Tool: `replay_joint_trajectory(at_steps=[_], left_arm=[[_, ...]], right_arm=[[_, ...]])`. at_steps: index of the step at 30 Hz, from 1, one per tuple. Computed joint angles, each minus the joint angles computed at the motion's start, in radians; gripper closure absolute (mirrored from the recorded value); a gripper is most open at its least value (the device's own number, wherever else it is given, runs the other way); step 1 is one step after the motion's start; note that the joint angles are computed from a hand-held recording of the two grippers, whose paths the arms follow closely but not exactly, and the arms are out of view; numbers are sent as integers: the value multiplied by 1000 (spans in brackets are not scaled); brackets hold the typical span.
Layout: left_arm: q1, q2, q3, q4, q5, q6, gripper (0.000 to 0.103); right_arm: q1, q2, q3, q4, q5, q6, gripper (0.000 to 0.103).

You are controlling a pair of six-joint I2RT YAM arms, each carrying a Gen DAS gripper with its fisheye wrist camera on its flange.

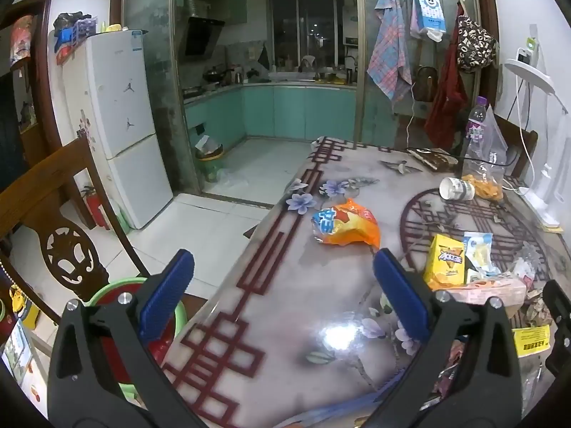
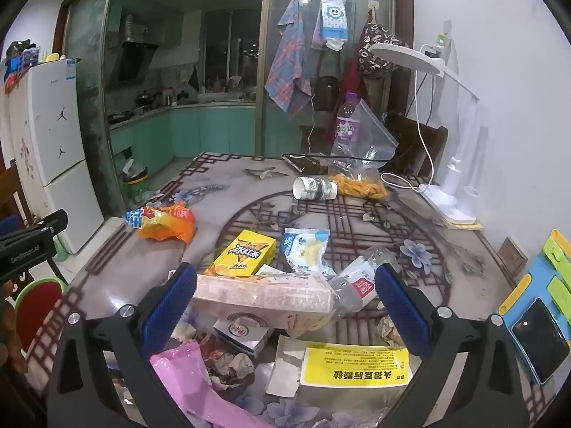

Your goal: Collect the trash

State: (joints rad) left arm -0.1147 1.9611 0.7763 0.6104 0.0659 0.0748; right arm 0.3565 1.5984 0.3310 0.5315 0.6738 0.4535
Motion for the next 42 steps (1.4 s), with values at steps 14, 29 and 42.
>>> replay_joint_trajectory(at_steps=[14,29,42], left_arm=[[16,20,6,10,13,6,4],[7,17,1,15,-9,7,4],[8,15,2,18,-15,20,4]], right_arm=[[-10,18,-4,12,-4,4,7],[-13,-4,12,-49,-4,21,7],[-16,-7,8,-42,-4,17,7]])
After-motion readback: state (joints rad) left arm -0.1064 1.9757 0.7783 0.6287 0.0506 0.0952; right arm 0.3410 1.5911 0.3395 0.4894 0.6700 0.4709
